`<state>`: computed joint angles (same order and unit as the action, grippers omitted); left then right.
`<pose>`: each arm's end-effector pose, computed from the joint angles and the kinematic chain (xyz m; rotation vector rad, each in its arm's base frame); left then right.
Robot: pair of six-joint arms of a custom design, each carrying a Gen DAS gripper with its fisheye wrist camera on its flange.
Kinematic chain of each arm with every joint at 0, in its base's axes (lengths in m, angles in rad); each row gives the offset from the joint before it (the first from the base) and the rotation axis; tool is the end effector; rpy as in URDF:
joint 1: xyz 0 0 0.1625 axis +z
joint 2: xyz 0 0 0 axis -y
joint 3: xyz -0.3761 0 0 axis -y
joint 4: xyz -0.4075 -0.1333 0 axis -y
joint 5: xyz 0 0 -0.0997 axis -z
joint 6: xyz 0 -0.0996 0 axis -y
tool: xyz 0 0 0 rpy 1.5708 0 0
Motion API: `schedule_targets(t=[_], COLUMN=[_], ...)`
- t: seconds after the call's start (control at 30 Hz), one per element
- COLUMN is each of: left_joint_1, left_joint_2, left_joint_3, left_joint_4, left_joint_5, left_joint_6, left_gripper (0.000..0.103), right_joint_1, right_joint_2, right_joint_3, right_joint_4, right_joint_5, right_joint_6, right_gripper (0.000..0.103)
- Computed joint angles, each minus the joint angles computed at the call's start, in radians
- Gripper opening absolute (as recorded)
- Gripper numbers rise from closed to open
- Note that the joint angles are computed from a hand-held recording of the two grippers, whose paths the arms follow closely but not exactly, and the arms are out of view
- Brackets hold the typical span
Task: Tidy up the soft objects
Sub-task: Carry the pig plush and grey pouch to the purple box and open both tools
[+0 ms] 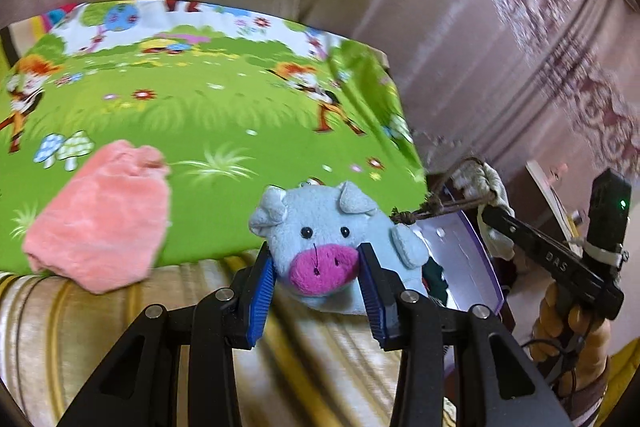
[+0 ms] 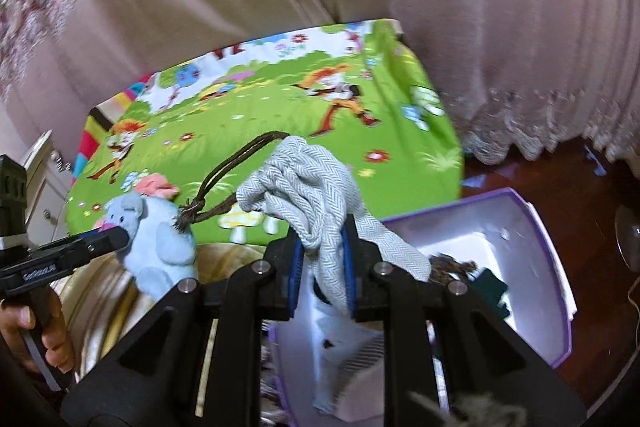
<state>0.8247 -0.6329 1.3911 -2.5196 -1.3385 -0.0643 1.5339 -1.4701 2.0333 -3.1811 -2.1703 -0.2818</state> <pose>-0.3709 -0.6314 0.0285 0.9641 2.8170 -0.3985 0.0585 -0.5059 0.3643 -0.1190 -2.1969 1.1283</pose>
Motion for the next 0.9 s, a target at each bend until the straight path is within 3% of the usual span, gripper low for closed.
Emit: schedule_targets(t=[0.53,0.67,0.77,0.9], left_joint_1=[-0.064,-0.072,-0.073,-0.067], left_joint_2=[0.106,0.127,0.129,0.126], left_joint_3=[-0.076,-0.097,-0.099,-0.099], left_joint_4=[0.083,0.098,0.101,0.11], left_joint_5=[-0.069,-0.095,-0.1,-0.096], left_joint_6=[0.099,0.123,0.124,0.104], left_gripper=[0.044,0.06,0.062,0.062], right_joint_1=[-0.039,-0.042,-0.04,-0.042], right_joint_2=[-0.045,-0.041,-0.04,-0.046], right_joint_3=[0.042,0.034,0.035,0.037], right_joint_4=[-0.105,-0.114,-0.124,-0.115], right_joint_5=[-0.154,-0.182,-0.197,-0.19], right_joint_6=[-0.006,0.0,-0.001,0.007], right_gripper=[0.024,0.041,0.049,0.053])
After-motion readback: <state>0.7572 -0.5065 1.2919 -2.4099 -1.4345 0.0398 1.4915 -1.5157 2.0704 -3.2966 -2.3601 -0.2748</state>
